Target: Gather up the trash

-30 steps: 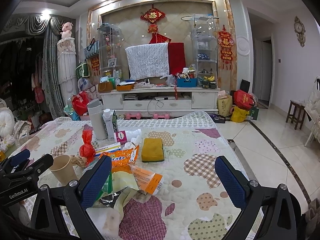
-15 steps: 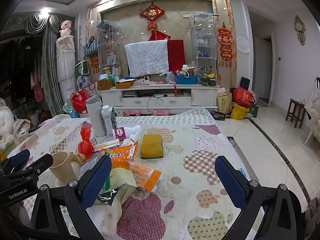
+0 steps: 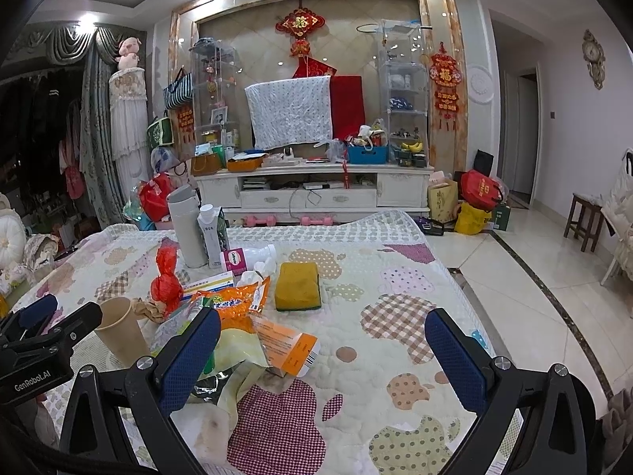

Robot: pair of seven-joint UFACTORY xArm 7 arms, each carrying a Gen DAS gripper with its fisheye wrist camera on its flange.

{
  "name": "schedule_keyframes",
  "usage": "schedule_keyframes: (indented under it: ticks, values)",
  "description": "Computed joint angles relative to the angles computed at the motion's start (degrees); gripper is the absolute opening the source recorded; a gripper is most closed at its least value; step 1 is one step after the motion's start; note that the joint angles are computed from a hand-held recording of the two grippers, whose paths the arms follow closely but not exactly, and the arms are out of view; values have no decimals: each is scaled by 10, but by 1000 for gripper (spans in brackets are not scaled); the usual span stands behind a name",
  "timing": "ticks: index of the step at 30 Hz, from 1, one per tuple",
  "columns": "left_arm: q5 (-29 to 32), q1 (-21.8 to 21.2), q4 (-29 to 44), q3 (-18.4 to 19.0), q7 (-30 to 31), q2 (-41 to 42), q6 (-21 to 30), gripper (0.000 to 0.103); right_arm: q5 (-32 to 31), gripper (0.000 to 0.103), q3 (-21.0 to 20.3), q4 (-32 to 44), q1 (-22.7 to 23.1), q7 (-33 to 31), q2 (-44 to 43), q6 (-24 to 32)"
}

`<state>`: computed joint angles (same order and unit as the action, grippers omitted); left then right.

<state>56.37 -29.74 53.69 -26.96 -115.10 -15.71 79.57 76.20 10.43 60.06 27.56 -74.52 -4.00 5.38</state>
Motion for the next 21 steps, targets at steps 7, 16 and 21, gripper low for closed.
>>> schedule_keyframes:
  ticks: [7, 16, 21]
  values:
    - [-1, 0, 1, 3, -1, 7, -2, 102, -51, 103, 0, -8, -2, 44, 2, 0]
    - [-2, -3, -1, 7, -7, 10, -4, 102, -82, 103, -7, -14, 3, 72, 2, 2]
    - [-3, -4, -3, 9, -9, 11, -5, 102, -112, 103, -5, -17, -3, 100, 3, 7]
